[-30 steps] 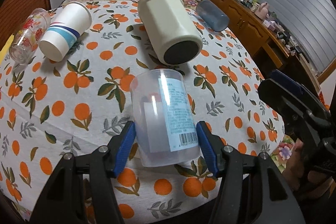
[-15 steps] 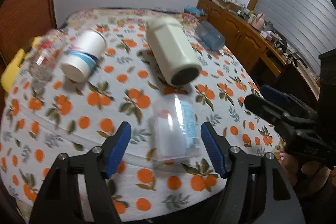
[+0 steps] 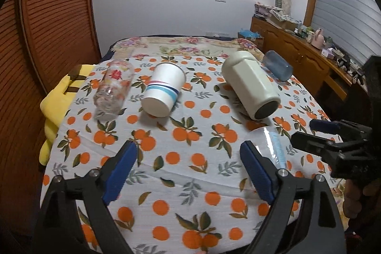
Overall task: Flip cup upright
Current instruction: 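Lift the clear cup with the right tool and rotate it mouth-up, then lower the upright clear cup onto the bed with the right tool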
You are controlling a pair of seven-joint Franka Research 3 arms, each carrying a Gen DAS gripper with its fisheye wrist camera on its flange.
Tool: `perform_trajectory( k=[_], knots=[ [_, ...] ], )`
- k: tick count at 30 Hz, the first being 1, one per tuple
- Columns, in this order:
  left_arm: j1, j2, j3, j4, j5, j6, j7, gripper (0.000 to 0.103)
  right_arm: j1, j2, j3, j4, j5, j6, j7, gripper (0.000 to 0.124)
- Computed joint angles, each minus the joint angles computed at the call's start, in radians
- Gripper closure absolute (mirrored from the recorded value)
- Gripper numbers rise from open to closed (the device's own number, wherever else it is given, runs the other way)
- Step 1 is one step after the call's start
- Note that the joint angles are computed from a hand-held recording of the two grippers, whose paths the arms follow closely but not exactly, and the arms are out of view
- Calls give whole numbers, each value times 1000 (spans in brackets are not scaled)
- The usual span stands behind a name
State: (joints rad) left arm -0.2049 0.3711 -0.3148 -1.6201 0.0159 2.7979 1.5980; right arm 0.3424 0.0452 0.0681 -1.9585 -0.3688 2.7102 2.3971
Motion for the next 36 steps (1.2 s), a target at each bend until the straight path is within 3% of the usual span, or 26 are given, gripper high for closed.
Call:
perform_trajectory(
  k=[15, 22, 29, 31, 34, 36],
  knots=[
    [9, -12, 3, -24, -10, 16, -27, 14, 13, 159, -12, 196, 312, -198, -205, 39],
    [9, -16, 4, -28, -6, 15, -35, 14, -8, 195, -12, 263, 441, -333, -297, 39],
    [11, -15, 2, -26, -6, 13, -35, 14, -19, 196, -15, 279, 509, -381, -329, 39],
    [12, -15, 0, -25, -9, 8, -32, 14, -22, 204, -14, 290, 523, -391, -341, 42],
    [9, -15, 3, -22, -5, 3, -32, 14, -20, 213, -12, 303, 535, -402, -354, 58],
    [8, -16, 4, -22, -4, 3, -33, 14, -17, 211, -13, 304, 533, -394, -359, 60]
  ],
)
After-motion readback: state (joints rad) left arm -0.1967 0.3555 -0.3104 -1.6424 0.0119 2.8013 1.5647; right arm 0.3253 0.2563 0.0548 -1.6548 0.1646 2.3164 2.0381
